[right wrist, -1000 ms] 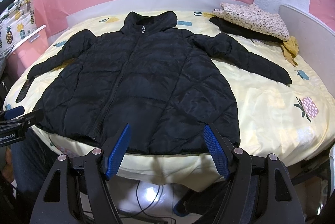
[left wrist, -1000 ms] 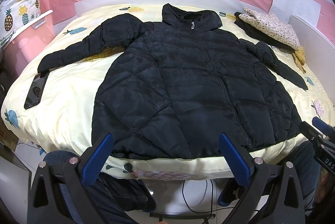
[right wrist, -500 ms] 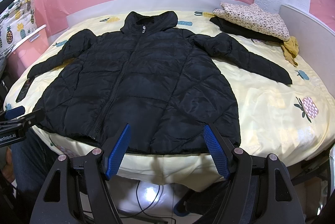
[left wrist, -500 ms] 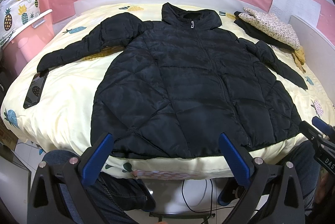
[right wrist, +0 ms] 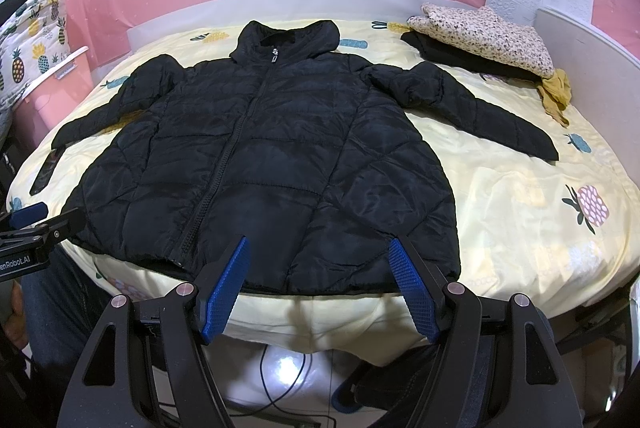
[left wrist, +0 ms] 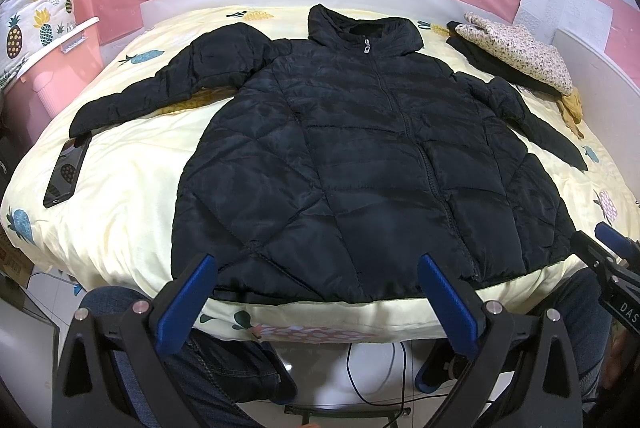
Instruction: Fold large clothes
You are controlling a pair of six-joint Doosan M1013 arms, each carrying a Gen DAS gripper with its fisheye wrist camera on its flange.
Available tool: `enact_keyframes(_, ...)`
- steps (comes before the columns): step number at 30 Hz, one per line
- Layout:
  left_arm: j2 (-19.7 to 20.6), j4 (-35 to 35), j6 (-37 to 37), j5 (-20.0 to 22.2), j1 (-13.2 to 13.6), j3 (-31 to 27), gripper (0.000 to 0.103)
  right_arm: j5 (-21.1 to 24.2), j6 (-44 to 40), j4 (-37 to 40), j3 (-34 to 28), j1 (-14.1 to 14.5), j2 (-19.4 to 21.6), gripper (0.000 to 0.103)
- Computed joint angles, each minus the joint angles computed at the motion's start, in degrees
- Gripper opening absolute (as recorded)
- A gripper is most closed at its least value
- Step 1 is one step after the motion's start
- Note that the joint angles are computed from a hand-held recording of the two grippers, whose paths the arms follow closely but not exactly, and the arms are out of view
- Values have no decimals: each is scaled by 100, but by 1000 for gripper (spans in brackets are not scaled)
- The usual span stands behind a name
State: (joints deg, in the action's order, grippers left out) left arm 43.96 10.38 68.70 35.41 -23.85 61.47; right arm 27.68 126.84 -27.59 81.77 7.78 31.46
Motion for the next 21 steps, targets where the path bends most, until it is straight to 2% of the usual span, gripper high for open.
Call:
enact_keyframes(14,154,-195,192,138,53,-228,101,107,-157,119,-134,0,107,72)
enact_keyframes(21,387,-333,276,196,170,-588,101,136,-516,338,-429,-31,292,72)
